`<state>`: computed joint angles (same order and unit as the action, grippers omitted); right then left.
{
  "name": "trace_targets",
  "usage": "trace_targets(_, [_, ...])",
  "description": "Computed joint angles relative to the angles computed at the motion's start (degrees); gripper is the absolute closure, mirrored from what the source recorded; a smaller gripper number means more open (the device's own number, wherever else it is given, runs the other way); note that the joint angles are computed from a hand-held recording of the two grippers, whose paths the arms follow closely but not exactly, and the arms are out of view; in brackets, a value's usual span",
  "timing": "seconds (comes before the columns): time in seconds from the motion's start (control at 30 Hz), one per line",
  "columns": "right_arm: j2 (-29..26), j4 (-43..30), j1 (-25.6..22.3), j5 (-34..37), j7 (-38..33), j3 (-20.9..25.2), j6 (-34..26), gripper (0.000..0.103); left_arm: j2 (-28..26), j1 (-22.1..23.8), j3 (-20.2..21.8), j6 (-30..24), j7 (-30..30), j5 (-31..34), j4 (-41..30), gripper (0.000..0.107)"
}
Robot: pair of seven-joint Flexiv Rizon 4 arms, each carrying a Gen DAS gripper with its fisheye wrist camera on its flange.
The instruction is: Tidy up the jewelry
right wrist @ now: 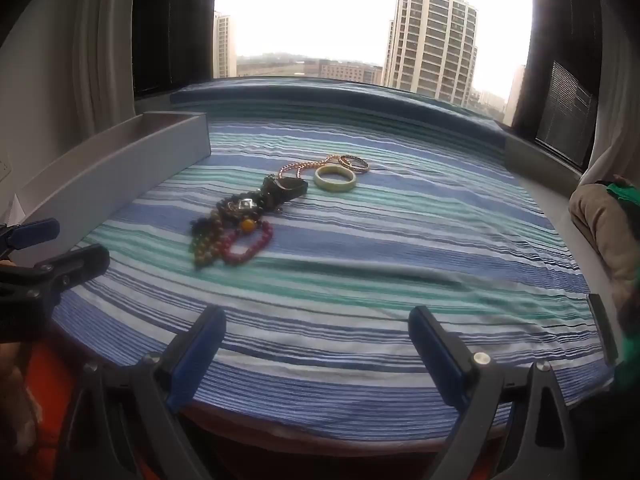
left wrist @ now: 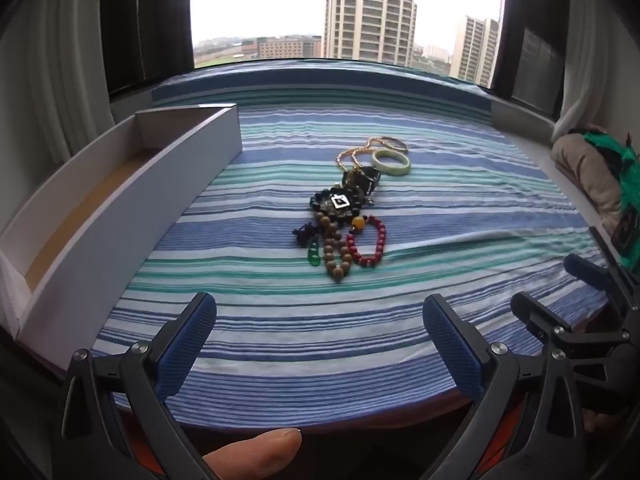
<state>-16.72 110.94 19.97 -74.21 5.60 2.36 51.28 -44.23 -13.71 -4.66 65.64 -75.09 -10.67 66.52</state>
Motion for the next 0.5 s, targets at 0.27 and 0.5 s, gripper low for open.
trace_targets(0.27, [0.0,-0.1,0.1,-0.1,-0.2,0.0,-0.2,0.009,0.3,-0.3,-0.2,0.4,0.6,0.4,0.3,0.004])
trace_targets(0.5, [-0.2,-0.2,0.0,-1.1,1.0,0.0,-0.4,0.009,-0.8,0.0,-0.5,-1.3,2.0,0.2,-1.4,0.004])
